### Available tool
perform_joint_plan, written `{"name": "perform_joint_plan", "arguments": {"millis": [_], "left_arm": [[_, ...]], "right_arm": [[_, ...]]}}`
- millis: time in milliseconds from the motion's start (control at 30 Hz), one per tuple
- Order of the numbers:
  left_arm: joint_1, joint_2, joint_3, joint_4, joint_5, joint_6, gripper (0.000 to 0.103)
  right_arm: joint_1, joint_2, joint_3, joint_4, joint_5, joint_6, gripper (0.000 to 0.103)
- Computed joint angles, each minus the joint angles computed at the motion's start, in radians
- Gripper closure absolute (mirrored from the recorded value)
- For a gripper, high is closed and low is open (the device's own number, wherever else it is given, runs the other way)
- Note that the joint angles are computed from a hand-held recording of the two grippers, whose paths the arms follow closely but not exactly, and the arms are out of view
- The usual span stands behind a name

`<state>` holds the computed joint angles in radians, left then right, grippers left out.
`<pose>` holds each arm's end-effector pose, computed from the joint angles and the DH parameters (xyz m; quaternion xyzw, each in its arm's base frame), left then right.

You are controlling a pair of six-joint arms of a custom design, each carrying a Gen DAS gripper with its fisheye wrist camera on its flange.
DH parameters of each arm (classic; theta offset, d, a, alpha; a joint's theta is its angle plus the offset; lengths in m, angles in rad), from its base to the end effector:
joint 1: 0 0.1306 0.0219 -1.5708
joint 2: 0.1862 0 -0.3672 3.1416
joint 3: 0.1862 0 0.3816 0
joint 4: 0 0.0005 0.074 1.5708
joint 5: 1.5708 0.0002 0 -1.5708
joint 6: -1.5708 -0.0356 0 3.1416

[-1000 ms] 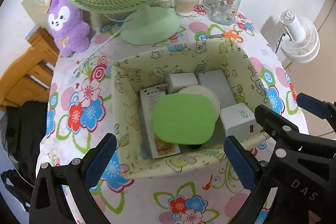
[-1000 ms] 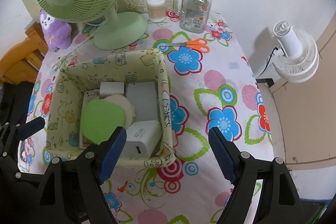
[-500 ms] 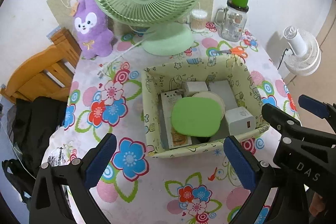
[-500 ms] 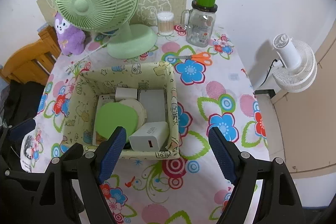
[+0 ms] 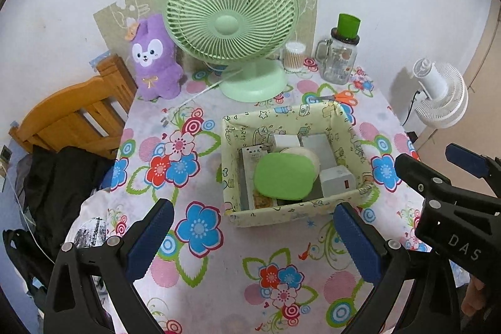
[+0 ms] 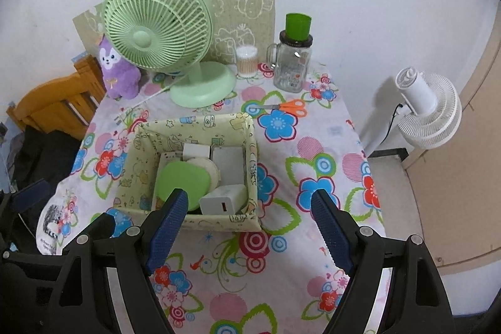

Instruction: Organize rigid objects

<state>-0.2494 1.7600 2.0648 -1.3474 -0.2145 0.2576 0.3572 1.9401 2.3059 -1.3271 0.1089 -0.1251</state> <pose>0.5591 -0.1351 0.4927 -0.0319 0.9597 0.0349 0.2772 0.5958 0.2177 0.4893 -0.0941 0.9480 0.0211 0.3033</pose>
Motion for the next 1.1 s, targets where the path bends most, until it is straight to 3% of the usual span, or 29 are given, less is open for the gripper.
{"name": "perform_joint_plan", "arguments": {"millis": [333,667,1100], "left_arm": [[-0.020,-0.116,-0.101,0.054,-0.048,0.031,0.000],[-0.038,-0.206,-0.163,0.093,-0.074,0.068,0.000],[-0.054,-0.274,-0.212,0.107,-0.116,0.086,0.000]], "right_arm": [[0.005,-0.132,-0.131,0.067,-0.010,0.011,0.017],[0.023,-0.254,-0.254,0.174,0.040,0.008,0.012],[0.016,-0.319,-0.324,0.194,0.034,-0.008,0.010]]}}
